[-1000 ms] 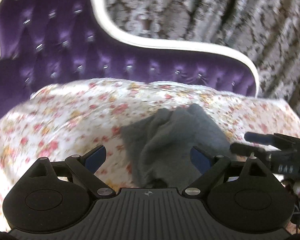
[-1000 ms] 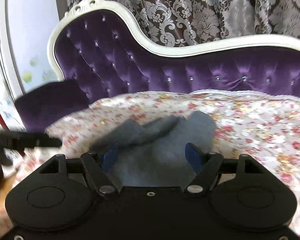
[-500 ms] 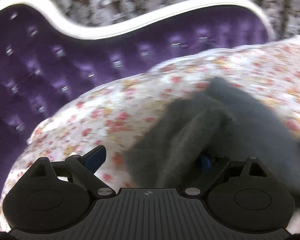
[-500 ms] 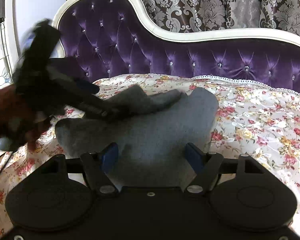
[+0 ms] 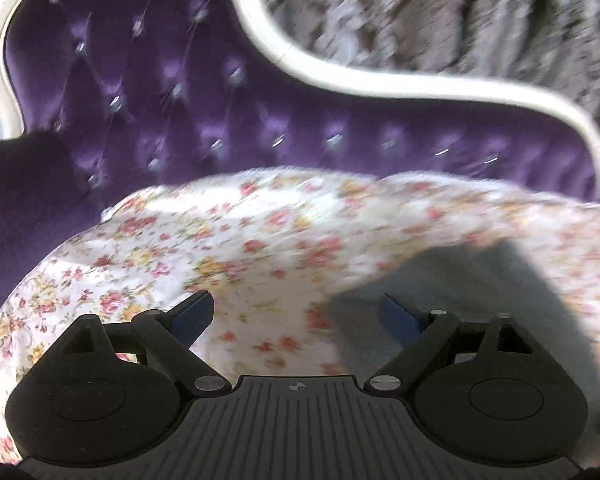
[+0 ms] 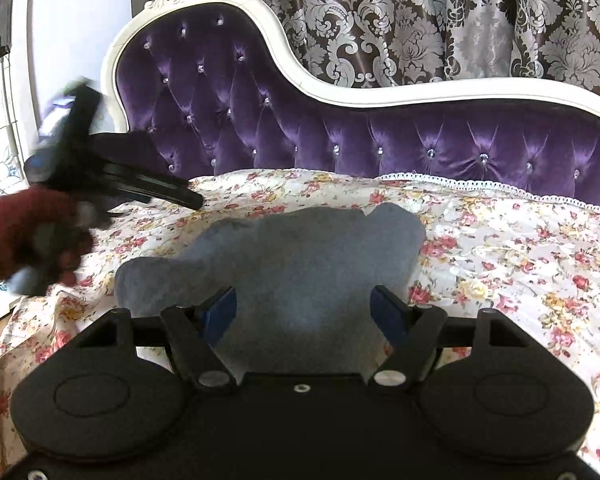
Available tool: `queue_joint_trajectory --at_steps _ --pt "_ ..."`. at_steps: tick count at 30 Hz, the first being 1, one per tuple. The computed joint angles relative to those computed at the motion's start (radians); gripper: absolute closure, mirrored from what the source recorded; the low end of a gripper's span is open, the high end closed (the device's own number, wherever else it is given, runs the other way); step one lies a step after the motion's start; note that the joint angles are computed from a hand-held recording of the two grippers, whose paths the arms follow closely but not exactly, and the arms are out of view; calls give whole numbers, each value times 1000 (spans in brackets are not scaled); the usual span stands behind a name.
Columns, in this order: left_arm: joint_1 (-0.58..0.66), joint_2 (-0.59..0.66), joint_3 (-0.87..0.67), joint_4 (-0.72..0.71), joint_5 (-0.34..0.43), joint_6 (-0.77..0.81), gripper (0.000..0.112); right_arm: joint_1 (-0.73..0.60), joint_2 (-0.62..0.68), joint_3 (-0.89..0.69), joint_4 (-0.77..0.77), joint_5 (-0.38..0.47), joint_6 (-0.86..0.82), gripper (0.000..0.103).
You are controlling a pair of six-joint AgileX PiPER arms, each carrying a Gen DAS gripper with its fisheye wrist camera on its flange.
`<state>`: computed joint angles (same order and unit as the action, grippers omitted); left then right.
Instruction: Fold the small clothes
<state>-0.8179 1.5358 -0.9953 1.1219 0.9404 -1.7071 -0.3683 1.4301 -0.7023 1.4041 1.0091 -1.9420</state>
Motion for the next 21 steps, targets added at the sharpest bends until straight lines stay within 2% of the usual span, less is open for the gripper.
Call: queue_joint_trajectory --at_steps 5,9,11,14,17,19,21 --pt "-170 -18 51 59 37 -108 22 26 -13 31 -10 -51 -21 27" --pt "-190 80 24 -10 49 -21 22 76 8 53 -29 -172 -18 27" --pt "-168 116 25 -53 43 7 20 60 26 55 -37 -160 -6 26" --pt "-121 85 84 -57 -30 -65 15 32 22 53 -55 -132 7 24" --pt "-109 34 112 -79 -71 -87 17 5 16 44 -79 -100 8 24" --pt "-87 -42 174 -68 -173 -163 17 -18 18 33 -88 -71 16 24" --pt "-25 -118 244 -62 -348 -250 17 -36 24 19 -92 -47 31 24"
